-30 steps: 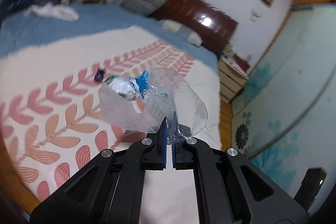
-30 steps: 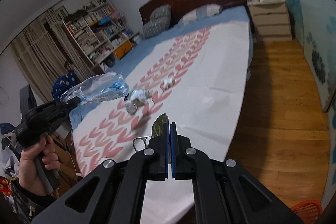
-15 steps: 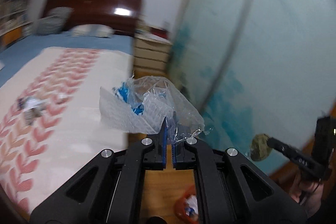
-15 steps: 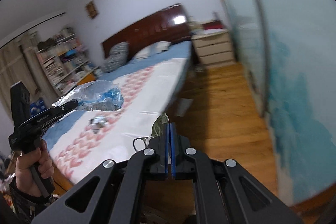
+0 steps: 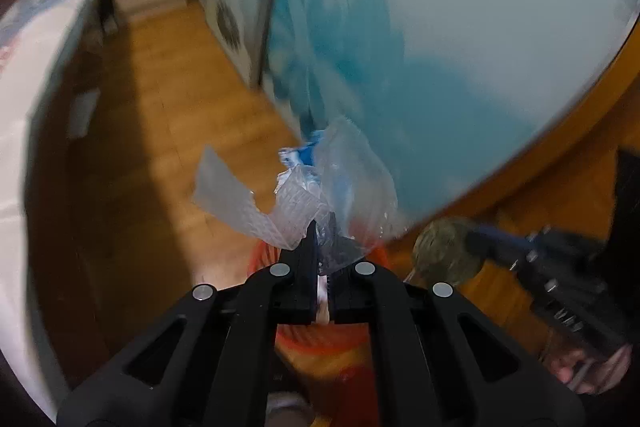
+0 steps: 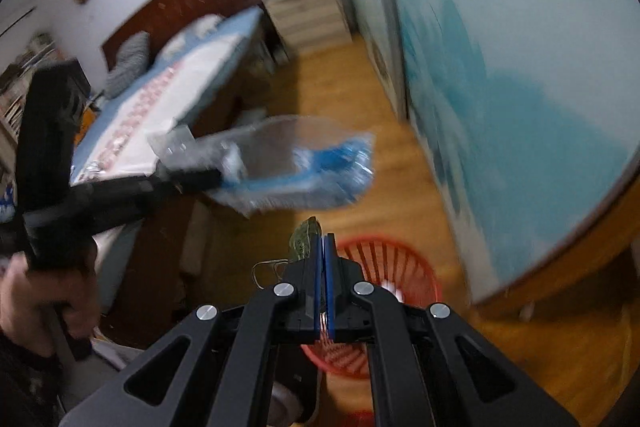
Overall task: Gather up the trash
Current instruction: 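Carry the lid and plastic bag to the red wastebasket and open both tools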
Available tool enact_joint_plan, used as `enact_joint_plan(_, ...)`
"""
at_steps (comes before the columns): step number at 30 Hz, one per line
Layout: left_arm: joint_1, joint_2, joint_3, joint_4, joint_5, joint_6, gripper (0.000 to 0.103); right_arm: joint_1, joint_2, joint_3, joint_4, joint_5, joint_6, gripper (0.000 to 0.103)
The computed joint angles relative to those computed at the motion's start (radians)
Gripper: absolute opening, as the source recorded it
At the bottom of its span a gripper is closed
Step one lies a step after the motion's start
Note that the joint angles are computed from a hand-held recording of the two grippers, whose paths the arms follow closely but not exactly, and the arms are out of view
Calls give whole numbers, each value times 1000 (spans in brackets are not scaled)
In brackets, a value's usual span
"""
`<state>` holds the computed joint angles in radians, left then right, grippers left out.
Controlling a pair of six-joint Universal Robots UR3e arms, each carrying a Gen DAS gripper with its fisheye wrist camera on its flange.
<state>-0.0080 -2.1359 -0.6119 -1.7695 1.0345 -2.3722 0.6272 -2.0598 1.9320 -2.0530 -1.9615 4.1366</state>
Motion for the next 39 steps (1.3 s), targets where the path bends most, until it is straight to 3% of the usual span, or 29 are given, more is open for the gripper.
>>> enact_joint_plan(3, -60, -64, 3, -20, 88, 3, 3, -49, -28, 124, -50, 59, 29, 3)
enact_joint_plan(8, -84, -75, 27, -57, 116, 20, 3, -60, 39, 209, -124, 105, 80, 3)
enact_joint_plan(12, -92, -75, 24, -74, 126, 33, 3, -46, 97, 169, -74, 85, 81, 3)
enact_joint_plan(16, -102, -77, 17, -71, 128, 35, 3, -96, 184, 129, -113, 63, 18, 3)
enact_joint_plan(34, -107, -68, -20, -39, 130, 24, 4, -106, 197, 124, -113, 49, 32, 6)
enact_joint_plan(36, -105, -69, -17, -44, 127, 25, 8, -89, 209, 101, -86, 26, 49, 7)
enact_joint_plan(38, -101, -61, -34, -27, 133, 17, 25, -67, 227, 62, -39, -7, 68, 7)
enact_joint_plan(39, -94, -54, -46, -19, 124, 10, 43, -56, 234, 39, -13, -23, 77, 15)
